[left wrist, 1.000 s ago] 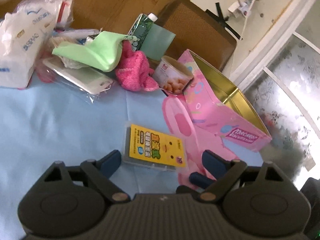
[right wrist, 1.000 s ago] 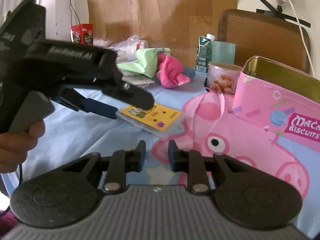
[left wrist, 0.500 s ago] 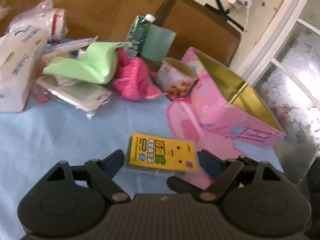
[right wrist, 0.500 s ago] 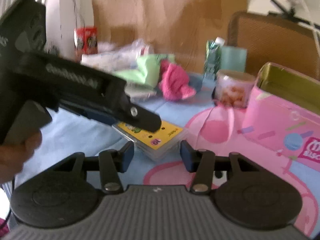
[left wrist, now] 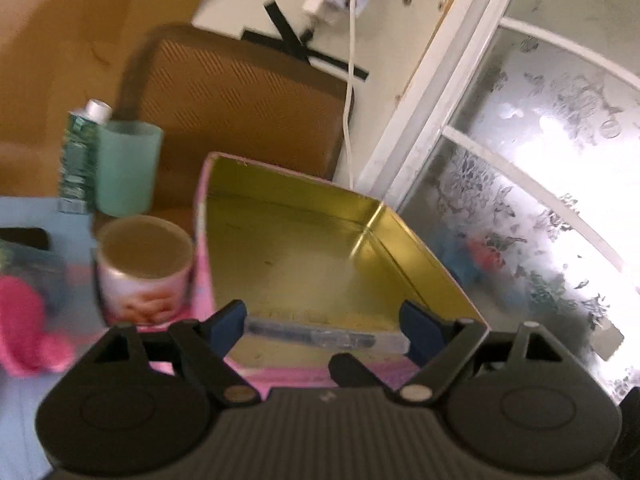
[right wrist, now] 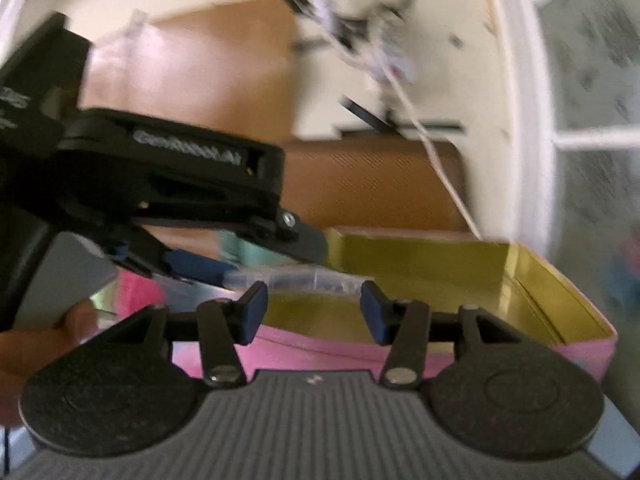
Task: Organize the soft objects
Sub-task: 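Lower the yellow card pack into the pink tin and open the left tool, then grasp the pink fuzzy sock with the right tool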
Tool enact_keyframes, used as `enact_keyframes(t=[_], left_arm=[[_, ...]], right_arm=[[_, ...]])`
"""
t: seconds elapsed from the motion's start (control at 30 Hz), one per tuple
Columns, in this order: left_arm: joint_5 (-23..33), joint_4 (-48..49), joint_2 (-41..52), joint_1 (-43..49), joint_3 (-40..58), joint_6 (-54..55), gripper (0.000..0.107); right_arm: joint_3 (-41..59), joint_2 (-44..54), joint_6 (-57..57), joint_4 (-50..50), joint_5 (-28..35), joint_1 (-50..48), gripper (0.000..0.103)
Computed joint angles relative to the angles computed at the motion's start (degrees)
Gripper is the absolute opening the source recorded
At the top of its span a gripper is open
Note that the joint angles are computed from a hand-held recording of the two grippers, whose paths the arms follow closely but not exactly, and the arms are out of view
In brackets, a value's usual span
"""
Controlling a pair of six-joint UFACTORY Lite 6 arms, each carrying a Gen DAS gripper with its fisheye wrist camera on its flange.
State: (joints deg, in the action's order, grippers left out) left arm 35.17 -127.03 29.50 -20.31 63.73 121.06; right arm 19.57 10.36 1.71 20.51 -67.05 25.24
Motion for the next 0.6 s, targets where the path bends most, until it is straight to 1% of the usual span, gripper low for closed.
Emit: enact_keyframes(t=[0.03, 0.07, 0.1, 0.13, 0.2, 0.23, 0.27, 0.33, 0.4, 0.47, 0.53, 0.6], left_arm=[[-1.2, -1.9, 1.2, -1.0, 1.1, 1.4, 0.086], [-1.8, -3.8, 1.4, -1.5, 0.9, 2.9, 0.086], [-0.9, -4.6, 0.7, -1.1, -0.6, 4.0, 0.087], [0.9, -4.6, -0.5, 0.0, -2.9, 4.8, 0.088], [4.5, -4.5, -4.1, 3.3, -8.1, 7.2, 0.091], [7.2, -3.0, -6.4, 6.7, -11.3, 8.3, 0.093], [9.8, -2.8, -9.0, 10.0, -15.2, 10.8, 0.093], [13.3, -3.5, -13.7, 17.3, -22.9, 17.1, 0.095], [14.6, -5.6, -16.2, 24.3, -28.5, 24.0, 0.095], [15.8, -5.9, -15.4, 31.3, -31.0, 27.3, 0.095], [16.5, -7.5, -12.4, 36.8, -31.7, 30.3, 0.095], [17.4, -8.3, -8.7, 40.2, -30.5, 31.0, 0.094]], right_arm=[[1.2, 1.3, 0.4, 0.2, 1.7, -1.4, 0.055], [1.7, 2.8, 1.2, 1.4, 2.1, -1.7, 0.063], [0.6, 3.3, 3.2, 1.3, 0.1, -2.2, 0.064], [-1.0, 2.9, 4.3, 2.0, -1.8, -1.9, 0.064], [-1.5, 2.7, 5.0, 2.9, -2.9, -1.6, 0.064], [-2.2, 2.3, 5.8, 3.8, -4.0, -0.8, 0.064], [-2.6, 1.1, 6.5, 3.5, -4.1, -0.9, 0.064], [-2.5, -0.4, 7.9, 1.0, -4.3, -0.6, 0.059], [1.0, -0.2, 7.2, -3.8, -1.3, 0.1, 0.049], [5.8, 0.7, 5.7, -8.7, 3.9, 2.1, 0.043], [13.3, 4.3, 3.6, -11.8, 10.0, 5.1, 0.042], [22.1, 8.9, 1.6, -13.6, 16.8, 7.3, 0.042]])
